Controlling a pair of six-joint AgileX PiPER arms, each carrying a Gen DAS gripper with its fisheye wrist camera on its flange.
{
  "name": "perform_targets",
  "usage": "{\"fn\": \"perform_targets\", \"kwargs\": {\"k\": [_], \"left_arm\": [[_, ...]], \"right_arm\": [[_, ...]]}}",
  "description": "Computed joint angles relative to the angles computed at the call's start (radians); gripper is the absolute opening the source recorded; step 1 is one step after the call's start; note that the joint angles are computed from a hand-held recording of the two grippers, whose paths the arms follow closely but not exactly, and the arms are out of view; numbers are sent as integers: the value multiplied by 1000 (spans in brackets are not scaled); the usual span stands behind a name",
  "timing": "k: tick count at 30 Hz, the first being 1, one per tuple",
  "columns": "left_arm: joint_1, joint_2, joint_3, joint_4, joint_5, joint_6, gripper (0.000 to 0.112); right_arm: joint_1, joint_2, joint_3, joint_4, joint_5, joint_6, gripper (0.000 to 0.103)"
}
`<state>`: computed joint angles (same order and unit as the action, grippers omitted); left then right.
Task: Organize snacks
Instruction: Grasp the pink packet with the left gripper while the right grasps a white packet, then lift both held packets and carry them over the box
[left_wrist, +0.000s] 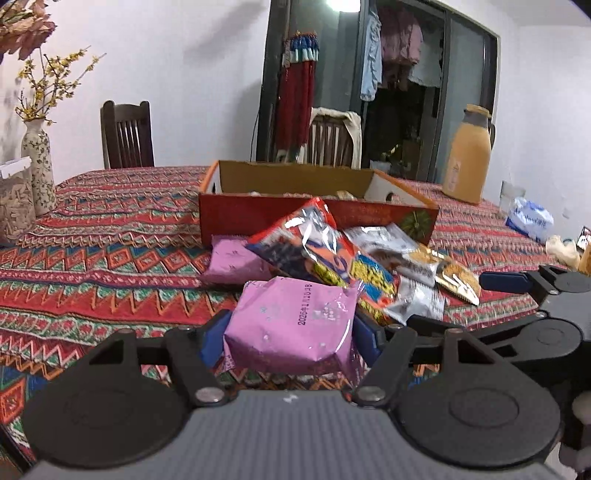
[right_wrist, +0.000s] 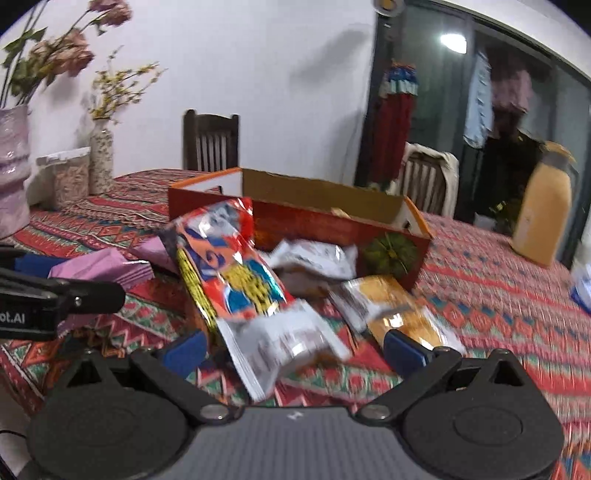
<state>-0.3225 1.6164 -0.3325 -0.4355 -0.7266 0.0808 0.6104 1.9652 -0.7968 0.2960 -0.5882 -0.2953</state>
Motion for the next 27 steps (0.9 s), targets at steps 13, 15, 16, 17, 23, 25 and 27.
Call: {"fn": "perform_targets", "kwargs": {"k": [13,15,16,17,23,25,27], "left_arm": [[161,20,-8,215,-1,-127,70],[184,22,-6,247,-5,-148,70],[194,25,-6,260,-8,-157,70],[207,27,-6,276,-10,-168,70],[252,36,-16,336,-6,-201,70],[262,37,-20,353,-5,-209,70],[270,38,-22,366,-6,-214,70]], "right_arm": [[-72,71,-243,-156,327,63,84],[-80,81,-259,-227,354,138,78],[-85,86,-260,-275,354,191,78],[-88,88,-256,-293,349,216,76],[-94,62,-198,-351,296,285,57],[-94,50,-179,-342,282,280,55],[-93,41,-164,-348,273,290,53]]}}
